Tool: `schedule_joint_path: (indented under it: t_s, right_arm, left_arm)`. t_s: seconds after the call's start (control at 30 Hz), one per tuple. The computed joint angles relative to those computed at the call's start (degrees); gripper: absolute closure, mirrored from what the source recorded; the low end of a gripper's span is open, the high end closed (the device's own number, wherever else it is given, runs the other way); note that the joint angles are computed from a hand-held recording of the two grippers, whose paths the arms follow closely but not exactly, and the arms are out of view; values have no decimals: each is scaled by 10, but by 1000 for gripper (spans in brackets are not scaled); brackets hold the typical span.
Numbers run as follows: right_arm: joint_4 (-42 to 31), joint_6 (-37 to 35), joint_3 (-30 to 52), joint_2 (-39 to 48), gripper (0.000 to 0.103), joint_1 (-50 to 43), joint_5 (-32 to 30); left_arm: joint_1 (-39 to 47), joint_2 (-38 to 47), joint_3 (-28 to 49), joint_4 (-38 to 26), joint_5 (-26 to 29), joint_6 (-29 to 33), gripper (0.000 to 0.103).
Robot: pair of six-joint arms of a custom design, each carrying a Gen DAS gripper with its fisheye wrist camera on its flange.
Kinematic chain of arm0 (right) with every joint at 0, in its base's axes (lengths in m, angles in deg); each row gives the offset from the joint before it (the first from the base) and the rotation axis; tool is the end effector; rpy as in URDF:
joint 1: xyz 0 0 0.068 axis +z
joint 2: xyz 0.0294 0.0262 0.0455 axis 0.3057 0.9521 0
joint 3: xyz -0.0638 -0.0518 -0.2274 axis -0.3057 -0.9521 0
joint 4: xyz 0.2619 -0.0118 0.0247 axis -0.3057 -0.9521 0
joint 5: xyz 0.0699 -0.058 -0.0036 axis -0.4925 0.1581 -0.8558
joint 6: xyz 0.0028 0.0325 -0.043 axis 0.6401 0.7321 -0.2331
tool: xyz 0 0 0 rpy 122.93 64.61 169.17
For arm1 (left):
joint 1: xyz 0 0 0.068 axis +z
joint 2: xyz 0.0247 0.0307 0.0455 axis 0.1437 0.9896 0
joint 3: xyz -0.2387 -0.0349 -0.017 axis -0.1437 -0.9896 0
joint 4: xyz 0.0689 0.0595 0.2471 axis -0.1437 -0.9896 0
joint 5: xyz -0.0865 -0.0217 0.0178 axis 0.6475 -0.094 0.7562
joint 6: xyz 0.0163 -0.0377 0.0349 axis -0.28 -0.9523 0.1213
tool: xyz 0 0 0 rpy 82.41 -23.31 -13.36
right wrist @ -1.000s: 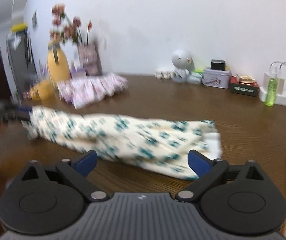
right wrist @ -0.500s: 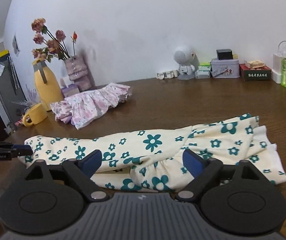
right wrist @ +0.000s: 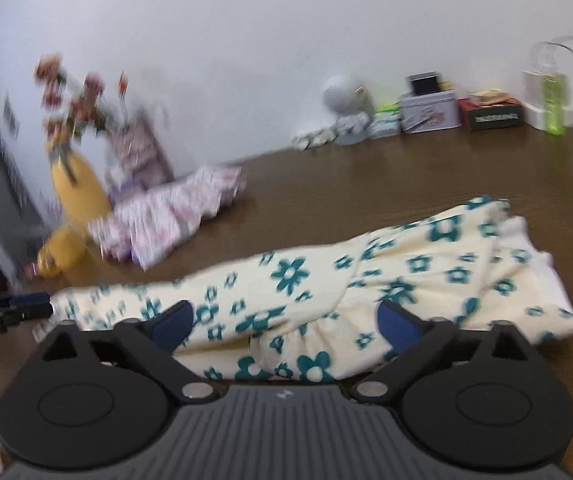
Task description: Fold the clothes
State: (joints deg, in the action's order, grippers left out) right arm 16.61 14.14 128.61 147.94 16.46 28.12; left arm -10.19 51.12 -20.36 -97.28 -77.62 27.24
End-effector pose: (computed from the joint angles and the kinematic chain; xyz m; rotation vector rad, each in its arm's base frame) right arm 0.2702 0.0143 0.2121 -0.1906 2.1168 0.7219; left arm 0.1990 -0.0676 0.2506 0.3736 2.0613 -0.2144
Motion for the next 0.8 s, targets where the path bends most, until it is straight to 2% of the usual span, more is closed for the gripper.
schedule_joint_path:
  t_s: [0.13,0.23,0.3,0.4,0.47,0.63,0.77,0.8]
  right_arm:
    - [-25,76,-25,-35,0,-80,-47]
    - [-47,125,-30,-27,0,-136,-77]
    - [-54,137,-28,-12,0,-158,-83]
    - [-41,158,-22,12,1,-160,-69]
    - [-9,183,-19,34,1,-154,-65]
    - [70,255,-13,76,1,-123,-30]
    - [117,291,-9,97,3,-95,23]
    - [127,299,-8,102,6,-90,35]
  left_arm:
    - [-92,169,112,52,3,40,32]
    - [-137,316,217,69,13,67,35]
    - [-160,412,302,59,27,78,53]
    - [-186,528,412,32,39,89,67]
    - [-199,598,484,10,46,96,73]
    - [-214,710,587,-25,47,86,79]
    - [-200,706,559,2,80,60,79]
    - [-197,703,552,9,87,55,79]
